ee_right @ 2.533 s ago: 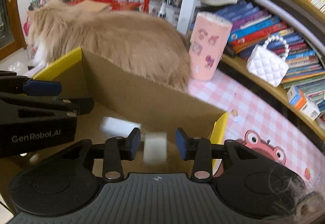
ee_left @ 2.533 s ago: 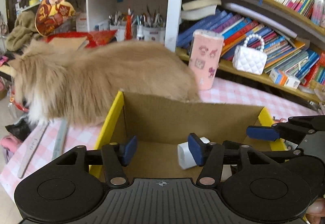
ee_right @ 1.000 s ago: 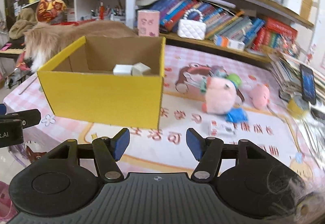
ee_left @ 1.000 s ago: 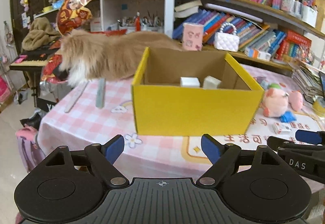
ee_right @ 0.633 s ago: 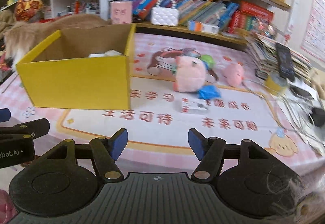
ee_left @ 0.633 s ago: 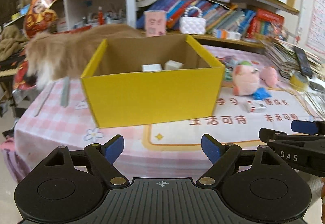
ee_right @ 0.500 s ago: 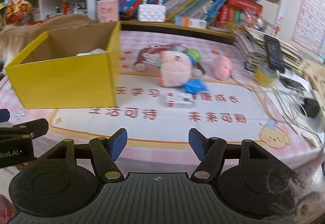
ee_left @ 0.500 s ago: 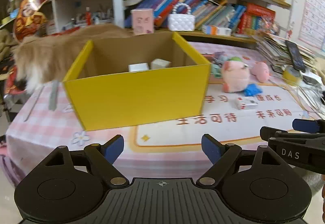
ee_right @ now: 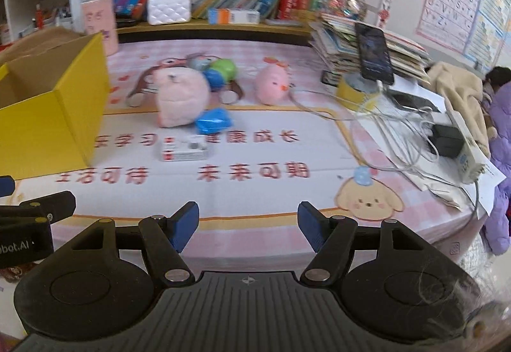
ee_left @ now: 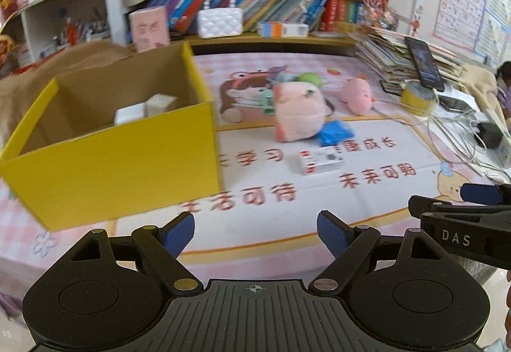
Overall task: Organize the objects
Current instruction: 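Withdraw both tools from the box back toward the remaining items, then grasp the stapler box with the left gripper while the right gripper grasps the blue bag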
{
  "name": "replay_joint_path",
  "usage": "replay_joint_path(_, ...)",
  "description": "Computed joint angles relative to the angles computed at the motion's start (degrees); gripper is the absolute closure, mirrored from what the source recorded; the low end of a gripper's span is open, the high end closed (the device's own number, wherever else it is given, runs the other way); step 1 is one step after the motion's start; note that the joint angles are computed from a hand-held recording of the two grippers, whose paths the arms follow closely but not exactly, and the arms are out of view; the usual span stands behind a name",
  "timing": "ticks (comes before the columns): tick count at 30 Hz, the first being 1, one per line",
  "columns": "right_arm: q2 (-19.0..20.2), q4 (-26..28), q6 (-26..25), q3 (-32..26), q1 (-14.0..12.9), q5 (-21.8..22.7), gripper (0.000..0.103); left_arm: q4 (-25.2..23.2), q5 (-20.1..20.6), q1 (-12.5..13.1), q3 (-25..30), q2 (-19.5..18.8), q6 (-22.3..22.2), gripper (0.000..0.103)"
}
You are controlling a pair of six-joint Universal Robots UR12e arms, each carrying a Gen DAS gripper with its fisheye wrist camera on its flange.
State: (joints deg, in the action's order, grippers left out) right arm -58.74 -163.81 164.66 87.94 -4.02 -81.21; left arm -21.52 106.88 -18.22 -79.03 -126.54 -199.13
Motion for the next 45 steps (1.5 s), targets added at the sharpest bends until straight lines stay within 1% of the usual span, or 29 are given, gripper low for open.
replay_joint_path(5, 1.45, 2.51, -1.56, -2.66, -1.15, 1.02, 0.036, -3.08, 0.3, -0.75, 4.11, -2.33, -0.99, 0.017)
replay_joint_path(9, 2.76, 5.17, -3.02, -5.15, -2.17, 3.29, 0.031, -5.57, 0.45, -1.2, 7.58, -4.34, -2.47, 0.017)
replay_joint_path(17, 6.18, 9.46, -6.5, -10.99, -3.29, 5.89, 0.028, -9.74, 0.65, -1.9, 14.9, -8.68, -3.95, 0.017)
replay_joint_path(20, 7.41, 10.16, -7.66, -13.0, -3.62, 7.37, 0.025, -11.31, 1.07, -1.87, 17.09, -9.95, -5.73, 0.017)
replay_joint_path(24, 9.17, 12.84, -8.14, -16.11, -4.1, 9.77, 0.024, -13.08, 0.73, -1.64, 19.35, -11.23, -8.69, 0.017)
replay_joint_path(27, 10.22, 12.76, -7.89, -17.68, -4.38, 11.2, 0.024, -13.65, 1.19, -1.67, 20.92, -12.18, -9.79, 0.017)
replay_joint_path(33, 12.11, 13.14, -9.07, -20.49, -4.32, 12.34, 0.024, -15.39, 3.04, -1.81, 24.44, -14.51, -10.5, 0.018)
replay_joint_path(36, 13.03, 13.11, -9.51, -21.91, -4.28, 13.41, 0.024, -17.8, 4.01, -1.71, 26.82, -16.06, -11.46, 0.019)
replay_joint_path(38, 13.61, 13.55, -9.03, -22.94, -4.21, 14.13, 0.025, -19.58, 3.19, -1.45, 28.21, -16.88, -12.4, 0.02)
replay_joint_path(39, 13.86, 13.91, -8.72, -23.44, -4.23, 14.85, 0.026, -20.25, 2.43, -1.31, 28.75, -17.18, -12.8, 0.023)
replay_joint_path(41, 14.29, 14.85, -8.92, -24.3, -4.24, 16.64, 0.027, -21.29, 1.88, -1.21, 29.86, -17.85, -13.03, 0.023)
replay_joint_path(42, 14.45, 15.27, -9.26, -24.64, -4.2, 17.33, 0.027, -22.08, 2.08, -1.24, 30.5, -18.24, -12.74, 0.028)
replay_joint_path(43, 14.66, 15.98, -9.82, -25.07, -4.16, 18.14, 0.027, -22.61, 3.58, -1.49, 31.21, -18.71, -11.97, 0.037)
replay_joint_path(44, 14.82, 16.9, -10.52, -25.47, -4.12, 19.07, 0.027, -23.22, 4.78, -1.66, 31.87, -19.08, -11.17, 0.042)
replay_joint_path(45, 15.01, 17.69, -11.13, -25.85, -4.08, 19.85, 0.027, -23.03, 4.95, -1.68, 31.95, -19.13, -10.3, 0.05)
